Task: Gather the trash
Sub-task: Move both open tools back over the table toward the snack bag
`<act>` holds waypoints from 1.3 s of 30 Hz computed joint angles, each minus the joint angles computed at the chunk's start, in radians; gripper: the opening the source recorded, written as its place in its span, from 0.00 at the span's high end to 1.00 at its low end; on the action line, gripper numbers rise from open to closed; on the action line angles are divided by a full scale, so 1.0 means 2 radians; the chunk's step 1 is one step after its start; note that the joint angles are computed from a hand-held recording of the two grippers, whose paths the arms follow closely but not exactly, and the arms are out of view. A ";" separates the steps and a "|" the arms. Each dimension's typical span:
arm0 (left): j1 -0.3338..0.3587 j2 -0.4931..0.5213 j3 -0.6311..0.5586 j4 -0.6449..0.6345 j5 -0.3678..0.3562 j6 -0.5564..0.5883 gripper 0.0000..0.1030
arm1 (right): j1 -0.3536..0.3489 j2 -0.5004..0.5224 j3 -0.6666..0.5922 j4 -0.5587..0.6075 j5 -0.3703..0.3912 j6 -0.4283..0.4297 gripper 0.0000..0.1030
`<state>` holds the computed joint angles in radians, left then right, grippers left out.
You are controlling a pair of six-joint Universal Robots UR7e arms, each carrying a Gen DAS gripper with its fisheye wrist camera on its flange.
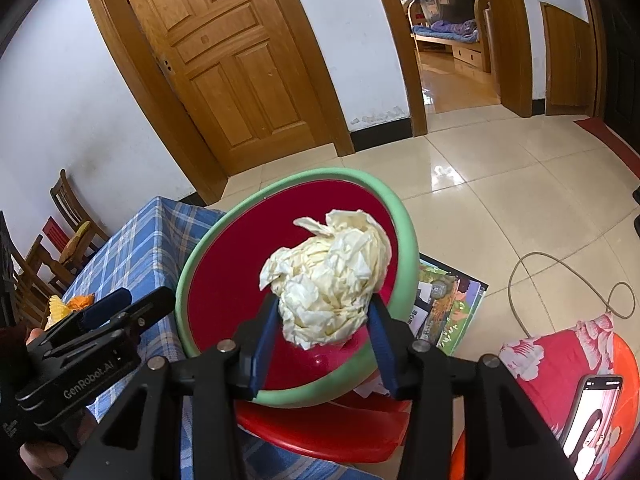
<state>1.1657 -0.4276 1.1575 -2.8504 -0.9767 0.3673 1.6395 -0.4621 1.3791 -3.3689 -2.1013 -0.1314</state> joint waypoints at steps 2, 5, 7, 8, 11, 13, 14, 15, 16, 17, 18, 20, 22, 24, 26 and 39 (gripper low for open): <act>0.000 -0.005 0.006 -0.005 0.004 -0.004 0.32 | 0.000 -0.001 0.002 -0.003 0.007 0.000 0.46; 0.000 -0.009 0.011 -0.012 0.009 -0.007 0.32 | 0.001 -0.001 0.002 -0.007 0.012 -0.003 0.30; 0.000 -0.014 0.017 -0.018 0.013 -0.009 0.32 | 0.003 -0.002 0.003 -0.013 0.015 -0.004 0.28; 0.000 -0.015 0.017 -0.018 0.014 -0.011 0.32 | 0.004 -0.001 0.003 -0.014 0.015 -0.005 0.28; 0.000 -0.022 0.025 -0.022 0.018 -0.018 0.32 | 0.006 -0.004 0.008 -0.020 0.017 -0.006 0.26; -0.001 -0.028 0.033 -0.028 0.019 -0.021 0.32 | 0.007 -0.005 0.012 -0.025 0.019 -0.007 0.24; 0.000 -0.030 0.034 -0.029 0.019 -0.021 0.32 | 0.008 -0.006 0.013 -0.026 0.020 -0.008 0.24; 0.000 -0.033 0.037 -0.031 0.020 -0.022 0.32 | 0.009 -0.007 0.015 -0.027 0.022 -0.009 0.23; -0.001 -0.037 0.042 -0.034 0.021 -0.023 0.32 | 0.010 -0.007 0.016 -0.028 0.022 -0.010 0.22; 0.000 -0.039 0.043 -0.035 0.021 -0.023 0.32 | 0.012 -0.008 0.018 -0.031 0.023 -0.011 0.20; 0.000 -0.043 0.047 -0.037 0.021 -0.024 0.32 | 0.013 -0.008 0.018 -0.032 0.024 -0.012 0.19; 0.000 -0.050 0.056 -0.041 0.022 -0.027 0.32 | 0.015 -0.008 0.020 -0.035 0.027 -0.011 0.17; 0.001 -0.059 0.065 -0.046 0.025 -0.031 0.32 | 0.017 -0.007 0.020 -0.035 0.028 -0.011 0.13; 0.002 -0.066 0.073 -0.050 0.028 -0.034 0.32 | 0.019 -0.006 0.020 -0.035 0.026 -0.009 0.10; 0.003 -0.074 0.082 -0.055 0.031 -0.037 0.32 | 0.022 -0.005 0.020 -0.033 0.026 -0.006 0.10; 0.006 -0.129 0.143 -0.092 0.052 -0.058 0.32 | 0.042 -0.001 0.027 -0.039 0.033 -0.014 0.05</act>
